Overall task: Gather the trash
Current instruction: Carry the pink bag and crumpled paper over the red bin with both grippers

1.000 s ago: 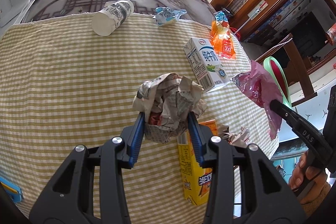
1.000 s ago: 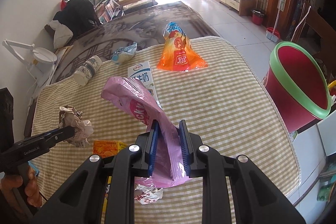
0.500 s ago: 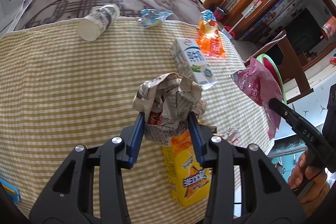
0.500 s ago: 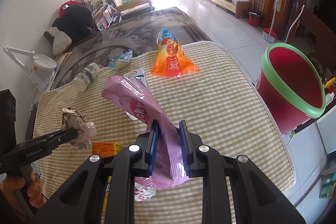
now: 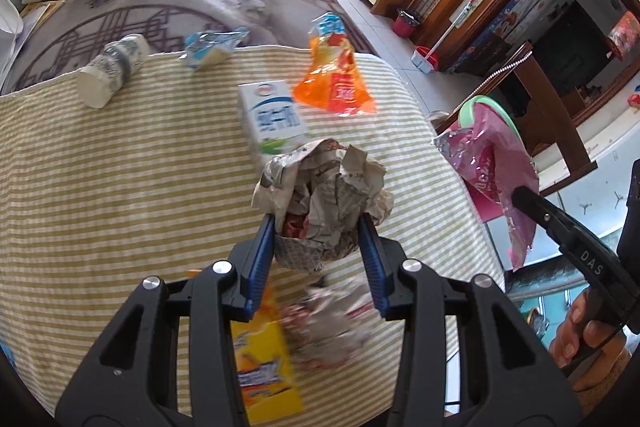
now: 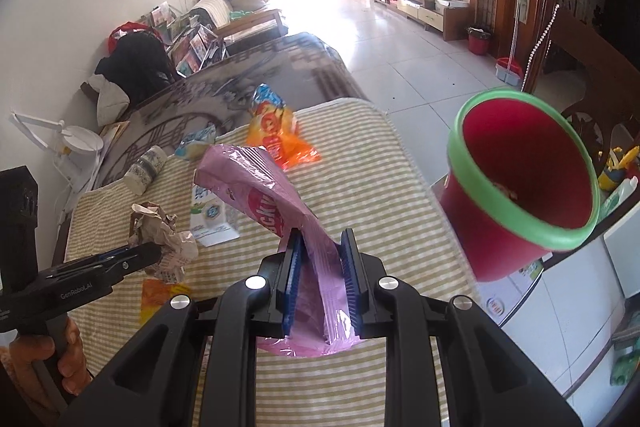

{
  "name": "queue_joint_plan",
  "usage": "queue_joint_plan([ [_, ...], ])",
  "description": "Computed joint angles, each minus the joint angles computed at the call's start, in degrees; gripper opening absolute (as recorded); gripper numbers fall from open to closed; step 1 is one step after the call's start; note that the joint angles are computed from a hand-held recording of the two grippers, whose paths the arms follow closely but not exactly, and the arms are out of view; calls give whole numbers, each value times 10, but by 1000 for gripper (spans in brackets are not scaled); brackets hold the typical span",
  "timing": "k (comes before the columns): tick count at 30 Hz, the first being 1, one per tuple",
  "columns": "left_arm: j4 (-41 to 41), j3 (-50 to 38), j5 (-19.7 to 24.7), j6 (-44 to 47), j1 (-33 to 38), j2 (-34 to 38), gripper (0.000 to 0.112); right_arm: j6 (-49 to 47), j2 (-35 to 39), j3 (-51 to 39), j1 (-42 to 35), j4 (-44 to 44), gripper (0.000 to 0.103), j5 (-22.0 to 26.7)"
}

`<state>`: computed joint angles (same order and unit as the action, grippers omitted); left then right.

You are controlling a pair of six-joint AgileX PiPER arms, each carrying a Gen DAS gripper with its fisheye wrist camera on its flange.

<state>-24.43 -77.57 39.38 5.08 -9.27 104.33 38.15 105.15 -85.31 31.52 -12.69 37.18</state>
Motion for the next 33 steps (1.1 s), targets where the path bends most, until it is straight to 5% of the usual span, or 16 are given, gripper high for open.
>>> queue_joint_plan([
  [8, 121, -58, -16, -185, -90, 25, 40, -188, -15, 21, -96, 132, 19, -32],
  [17, 226, -174, 36, -289, -166, 72, 40, -351, -17, 29, -186, 276, 19, -36],
  [29, 251, -329, 100, -305, -205, 158, 40, -373, -2, 10, -300, 274, 19, -34],
  [33, 243, -383, 123, -296, -210, 189, 40, -329, 23, -4, -319, 229, 31, -33],
])
